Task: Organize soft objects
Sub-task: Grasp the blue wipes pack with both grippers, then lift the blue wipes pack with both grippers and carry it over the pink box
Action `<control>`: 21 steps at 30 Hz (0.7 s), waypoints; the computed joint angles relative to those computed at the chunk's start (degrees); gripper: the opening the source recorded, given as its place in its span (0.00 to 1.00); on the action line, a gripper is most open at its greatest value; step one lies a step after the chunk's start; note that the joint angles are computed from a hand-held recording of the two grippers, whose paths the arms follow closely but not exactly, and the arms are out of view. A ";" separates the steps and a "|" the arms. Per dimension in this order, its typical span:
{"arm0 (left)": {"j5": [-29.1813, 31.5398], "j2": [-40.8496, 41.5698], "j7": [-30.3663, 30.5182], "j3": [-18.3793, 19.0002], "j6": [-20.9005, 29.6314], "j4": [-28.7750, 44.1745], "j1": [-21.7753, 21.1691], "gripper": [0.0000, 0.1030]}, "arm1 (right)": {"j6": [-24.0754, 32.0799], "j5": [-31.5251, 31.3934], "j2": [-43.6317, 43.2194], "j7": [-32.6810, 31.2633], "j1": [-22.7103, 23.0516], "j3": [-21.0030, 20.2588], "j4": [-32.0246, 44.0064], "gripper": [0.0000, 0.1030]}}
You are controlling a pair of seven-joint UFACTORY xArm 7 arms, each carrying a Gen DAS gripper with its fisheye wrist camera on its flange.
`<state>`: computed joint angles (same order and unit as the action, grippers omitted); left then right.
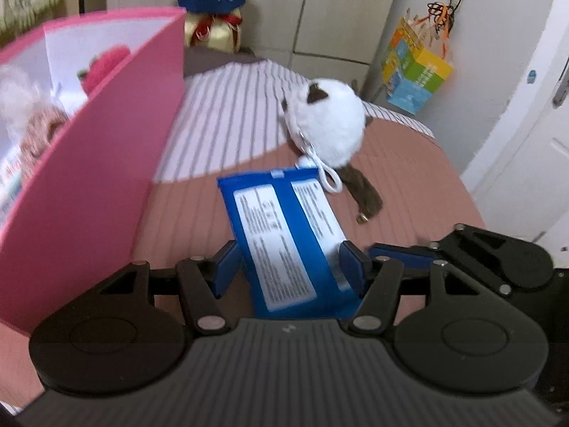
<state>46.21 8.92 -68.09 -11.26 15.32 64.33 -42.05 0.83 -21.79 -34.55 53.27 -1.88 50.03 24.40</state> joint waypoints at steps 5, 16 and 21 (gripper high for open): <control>1.14 1.44 -0.47 0.29 1.26 1.69 0.33 0.59 | -1.12 -0.95 3.39 -2.75 0.23 -2.56 0.78 0.76; -8.88 0.95 9.18 1.29 -4.84 -1.39 0.31 0.41 | -5.08 4.18 3.68 -3.54 -8.99 7.73 2.81 0.67; -10.31 -0.76 13.97 -0.29 -6.46 -3.24 1.03 0.39 | -1.52 5.25 -1.95 2.12 -10.37 12.27 3.26 0.54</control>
